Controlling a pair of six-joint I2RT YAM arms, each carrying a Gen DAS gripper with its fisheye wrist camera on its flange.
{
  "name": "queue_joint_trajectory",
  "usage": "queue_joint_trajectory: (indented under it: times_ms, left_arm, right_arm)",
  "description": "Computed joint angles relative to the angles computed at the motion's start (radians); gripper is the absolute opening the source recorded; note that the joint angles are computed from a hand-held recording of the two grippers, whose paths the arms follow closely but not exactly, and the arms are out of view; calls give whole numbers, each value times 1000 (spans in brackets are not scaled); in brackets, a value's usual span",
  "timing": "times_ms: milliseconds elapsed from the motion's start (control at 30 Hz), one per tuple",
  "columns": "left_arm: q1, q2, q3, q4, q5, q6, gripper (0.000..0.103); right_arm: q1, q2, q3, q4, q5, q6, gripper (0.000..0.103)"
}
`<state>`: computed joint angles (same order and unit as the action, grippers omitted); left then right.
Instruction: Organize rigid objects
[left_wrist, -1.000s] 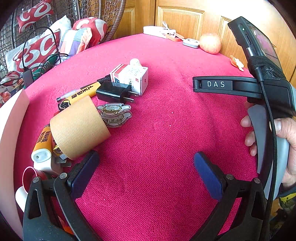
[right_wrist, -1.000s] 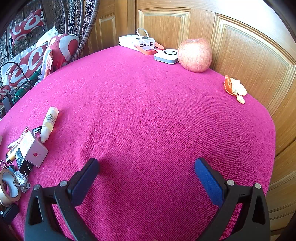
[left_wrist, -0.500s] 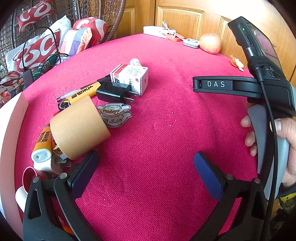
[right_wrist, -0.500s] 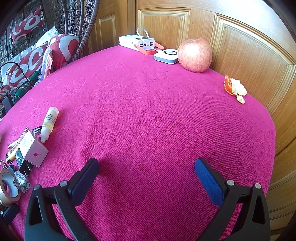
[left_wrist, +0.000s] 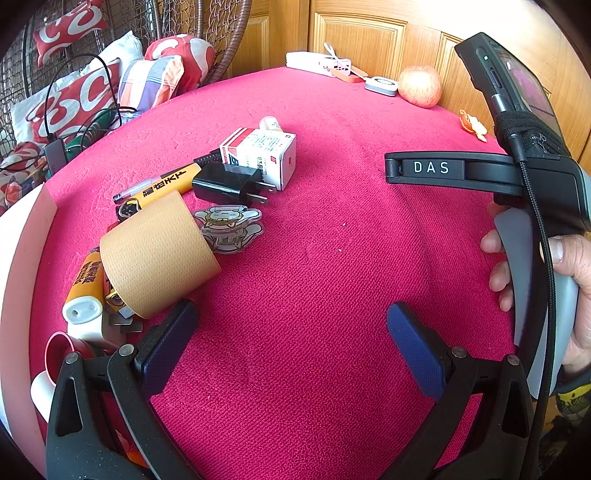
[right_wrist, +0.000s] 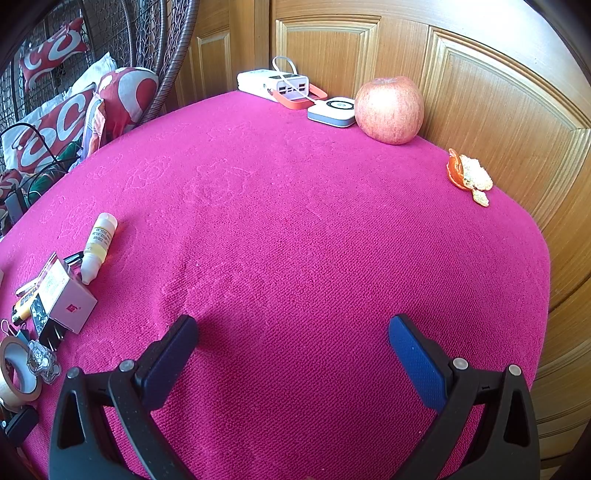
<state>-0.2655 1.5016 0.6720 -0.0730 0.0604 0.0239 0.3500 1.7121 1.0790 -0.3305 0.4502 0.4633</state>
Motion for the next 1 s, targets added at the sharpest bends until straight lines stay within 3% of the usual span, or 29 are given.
queue_joint_trajectory:
  times_ms: [267, 567, 733, 867, 1000]
  left_arm:
    - [-5, -39, -21, -13, 22, 19, 103]
    - [54, -504, -184, -14, 160, 77, 103]
    - [121, -631, -169, -118, 28, 107, 103]
    - [357, -624, -176, -158, 191, 182, 103]
    - [588, -511, -135, -181, 331, 216, 103]
  right_arm:
    - [1, 0, -3, 6, 2, 0, 103]
    - [0, -1, -5, 8, 2, -1, 103]
    - [0, -2, -5, 8, 3, -2, 103]
    - [1, -2, -6, 12, 4, -3, 103]
    - [0, -2, -5, 11, 4, -3, 103]
